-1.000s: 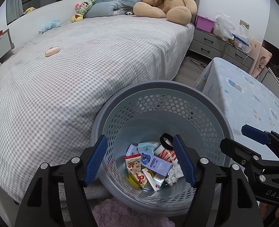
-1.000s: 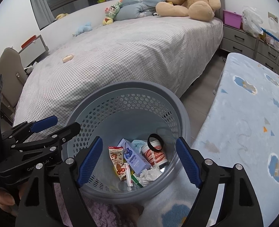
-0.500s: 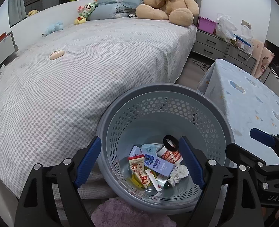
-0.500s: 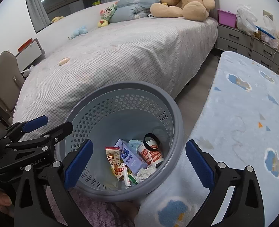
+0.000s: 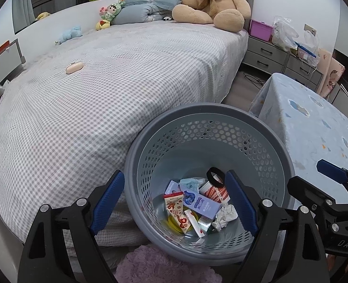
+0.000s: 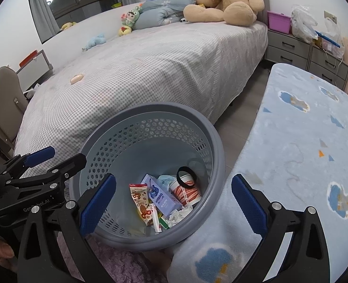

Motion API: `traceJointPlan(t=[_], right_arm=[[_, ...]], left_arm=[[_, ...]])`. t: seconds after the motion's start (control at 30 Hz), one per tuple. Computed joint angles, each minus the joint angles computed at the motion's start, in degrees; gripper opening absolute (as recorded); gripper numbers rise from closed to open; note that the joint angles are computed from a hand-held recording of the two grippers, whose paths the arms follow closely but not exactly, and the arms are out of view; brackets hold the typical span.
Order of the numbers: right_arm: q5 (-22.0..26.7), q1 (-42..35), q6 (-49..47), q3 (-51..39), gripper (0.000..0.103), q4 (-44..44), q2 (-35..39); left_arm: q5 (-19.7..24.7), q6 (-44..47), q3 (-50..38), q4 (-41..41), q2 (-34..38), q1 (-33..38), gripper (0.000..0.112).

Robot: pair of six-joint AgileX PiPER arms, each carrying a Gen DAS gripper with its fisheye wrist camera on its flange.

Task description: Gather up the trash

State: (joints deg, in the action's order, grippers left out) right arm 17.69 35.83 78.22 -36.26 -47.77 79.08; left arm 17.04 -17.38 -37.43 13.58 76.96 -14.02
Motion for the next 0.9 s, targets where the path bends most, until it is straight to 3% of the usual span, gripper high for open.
traceJointPlan(t=[0.9], right_arm=[[0.6,0.3,0.9,0.3,0.097,-0.6,-0.8]], left_arm=[[0.9,-2.3,0.2,2.5,-1.7,-1.2,0.083]])
